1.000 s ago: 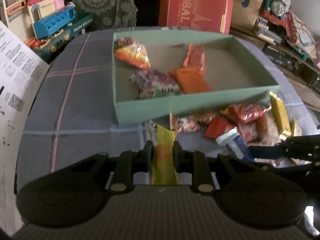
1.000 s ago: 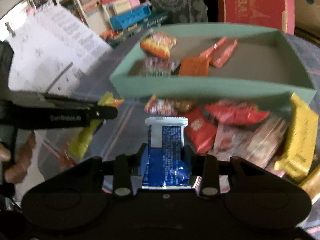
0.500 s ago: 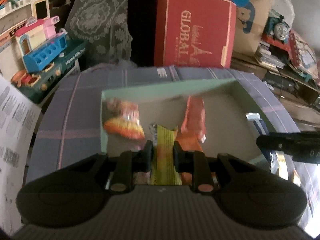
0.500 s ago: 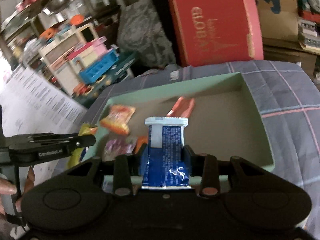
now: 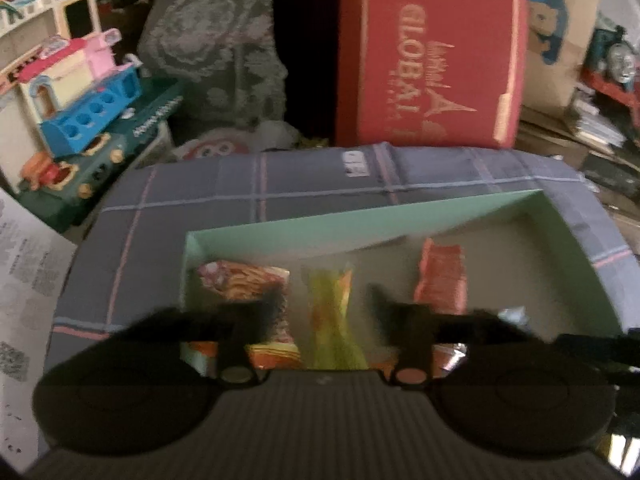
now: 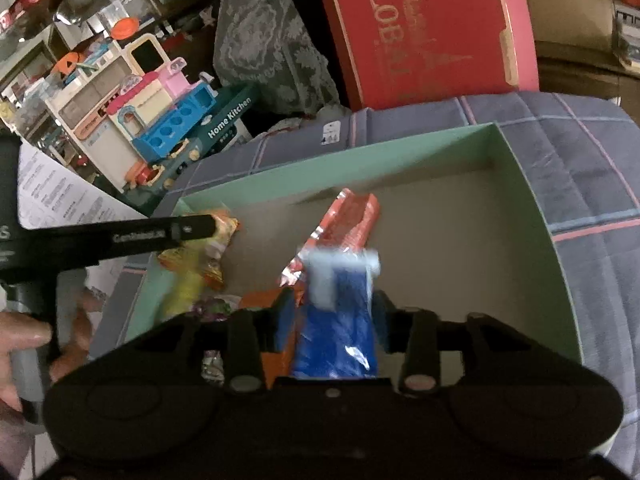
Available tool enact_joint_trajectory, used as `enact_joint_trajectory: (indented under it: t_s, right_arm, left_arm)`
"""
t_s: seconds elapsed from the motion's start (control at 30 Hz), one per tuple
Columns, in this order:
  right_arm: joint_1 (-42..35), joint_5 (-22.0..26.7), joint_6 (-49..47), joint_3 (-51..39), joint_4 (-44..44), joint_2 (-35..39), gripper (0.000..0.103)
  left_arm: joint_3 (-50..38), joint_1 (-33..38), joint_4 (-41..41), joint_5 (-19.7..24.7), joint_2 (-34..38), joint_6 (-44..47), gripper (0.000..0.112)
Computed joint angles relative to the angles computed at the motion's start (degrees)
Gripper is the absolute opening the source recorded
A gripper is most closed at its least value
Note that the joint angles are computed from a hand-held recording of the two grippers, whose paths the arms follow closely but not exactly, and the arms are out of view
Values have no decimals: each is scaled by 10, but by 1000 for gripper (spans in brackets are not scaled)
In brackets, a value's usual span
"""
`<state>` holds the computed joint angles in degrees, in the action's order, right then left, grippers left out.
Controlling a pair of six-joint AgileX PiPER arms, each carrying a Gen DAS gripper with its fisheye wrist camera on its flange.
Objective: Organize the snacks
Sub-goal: 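Carry both snacks into the green tray and open both tools, then grasp the yellow WINSUN bar with the right tool while the left tool grasps a clear bread pack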
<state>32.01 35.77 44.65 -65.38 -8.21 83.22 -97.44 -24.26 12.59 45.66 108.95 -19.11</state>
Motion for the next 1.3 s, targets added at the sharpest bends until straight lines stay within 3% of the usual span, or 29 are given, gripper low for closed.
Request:
enact_joint_trajectory:
  t_s: [0.03,0.1,0.17,0.23,0.4,0.53,0.83,0.93,1.07,1.2,1.3]
  right_arm:
    - [4,-2,13,6,-9,-8,78]
    - [13,-3,53,17,-47,-21,93]
    - [14,-3,68,28,-63,-38,95]
    - [11,8,68,32,-56,-53,103]
    - [14,7,113,72,-82,-114,103]
    - [36,40,182,110,-145,-183,103]
    - [94,166,286,187,-208,-337,103]
    - [139,224,342,216,-236,-382,103]
    - [191,265,406,260,-239,-428,103]
    - [238,260,459,296,-241,-435,103]
    - [232,228,467,320,-227,-442,101]
  left_arm:
    - [15,-6,24,-14,-7,-23,83]
    - [30,-15,52,-19,-15,-40,85]
    - [36,-20,50,-11,-20,-38,92]
    - [50,-26,48,-9,-32,-45,101]
    - [99,-49,35,-2,-77,-54,103]
    - [132,-86,47,8,-108,-74,103]
    - [163,-189,62,32,-138,-119,103]
    - [180,-229,76,35,-145,-141,103]
    - [215,-269,67,30,-160,-159,103]
    - [250,-307,62,15,-169,-172,102]
    - [263,-327,58,5,-166,-179,94]
